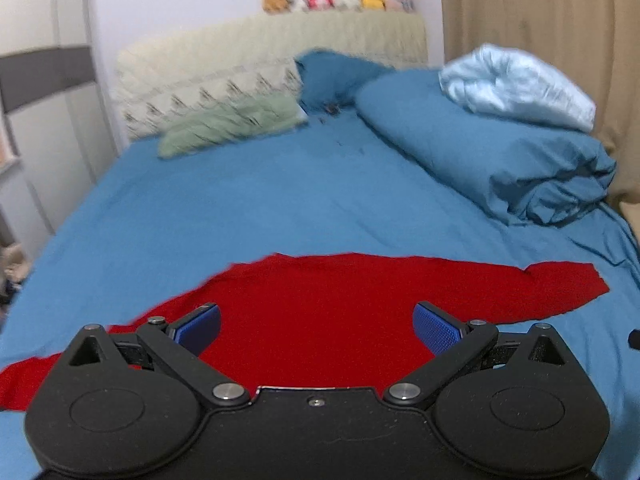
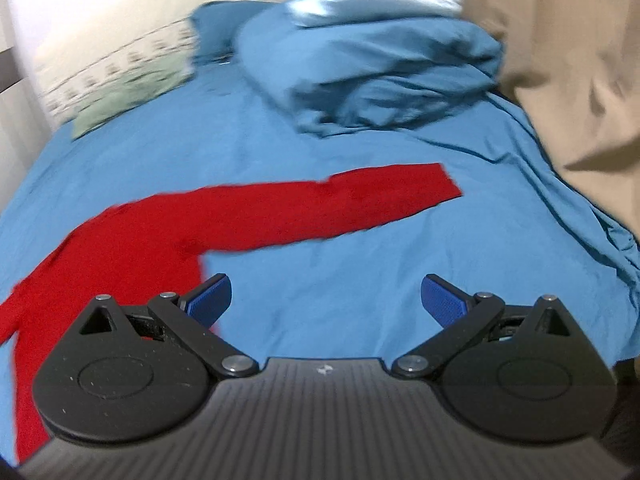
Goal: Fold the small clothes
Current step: 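Grasp the red sweater's sleeve cuff with the right tool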
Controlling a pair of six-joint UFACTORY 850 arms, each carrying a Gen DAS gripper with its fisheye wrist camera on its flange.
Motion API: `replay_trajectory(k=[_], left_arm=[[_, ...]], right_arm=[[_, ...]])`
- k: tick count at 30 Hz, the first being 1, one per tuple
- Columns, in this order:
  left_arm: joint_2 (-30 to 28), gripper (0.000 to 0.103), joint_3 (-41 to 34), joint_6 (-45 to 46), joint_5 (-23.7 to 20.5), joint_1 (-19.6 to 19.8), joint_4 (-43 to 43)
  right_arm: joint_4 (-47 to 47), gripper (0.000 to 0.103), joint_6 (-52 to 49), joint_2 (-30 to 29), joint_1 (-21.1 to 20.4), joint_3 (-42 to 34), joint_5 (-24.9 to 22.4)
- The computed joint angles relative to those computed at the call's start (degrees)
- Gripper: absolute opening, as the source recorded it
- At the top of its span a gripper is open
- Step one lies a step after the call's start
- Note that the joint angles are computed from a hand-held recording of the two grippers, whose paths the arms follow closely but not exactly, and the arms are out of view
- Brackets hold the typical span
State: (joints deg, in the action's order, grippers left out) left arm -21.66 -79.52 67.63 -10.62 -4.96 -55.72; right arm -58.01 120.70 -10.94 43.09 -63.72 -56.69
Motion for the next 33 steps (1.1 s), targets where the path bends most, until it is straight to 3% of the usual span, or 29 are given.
replay_trajectory(k=[5,10,11,13,15,20,21,22,24,28,33], left_arm=[[-16.92,0.103,-17.85,-23.14,-3.75,-3.03,21.52],[-30.83,0.103,-33.93,-35.02,-9.05,-4.70,30.12],[-33.10,0.103,-36.66,-38.40,-10.22,-4.91,32.79],[-36.68,0.103,-40.81,-42.25,-13.18,-5.10,35.18],[-38.84,0.102,-43.15,-45.44,-14.76,-5.37,38.08],[-39.47,0.102,-43.67,-50.15,-14.60,-6.64,42.31],[-39.94,0.102,-44.44,-51.51,-15.00,-6.79,42.58],[-39.88,0.103,-44.16,-51.89,-14.80,-6.67,41.94],[-41.31,0.102,-46.42,-55.52,-16.73,-6.60,43.55],[-42.58,0.102,-48.04,-57.44,-17.68,-6.16,45.63],[-40.35,0.103,-46.40,-52.65,-18.41,-4.50,43.75]], right_arm=[[-5.32,0.103,7.52,-2.71,-9.35,4.33,6.78],[-14.27,0.102,19.29,-6.63,-17.26,7.67,12.73],[-15.53,0.100,21.42,-7.24,-18.31,8.04,13.58],[-17.34,0.086,24.67,-8.48,-20.52,8.55,15.20],[-18.66,0.081,26.84,-9.48,-22.28,8.77,16.89],[-19.13,0.070,25.50,-11.54,-23.79,6.63,15.21],[-18.77,0.059,24.19,-12.14,-24.60,5.73,15.45],[-17.76,0.041,22.73,-12.50,-24.90,4.94,15.19],[-16.99,0.021,21.30,-12.58,-26.00,4.20,16.11],[-18.17,0.021,18.59,-11.74,-25.31,2.93,14.42],[-25.50,0.021,20.19,-9.38,-23.35,-0.55,17.09]])
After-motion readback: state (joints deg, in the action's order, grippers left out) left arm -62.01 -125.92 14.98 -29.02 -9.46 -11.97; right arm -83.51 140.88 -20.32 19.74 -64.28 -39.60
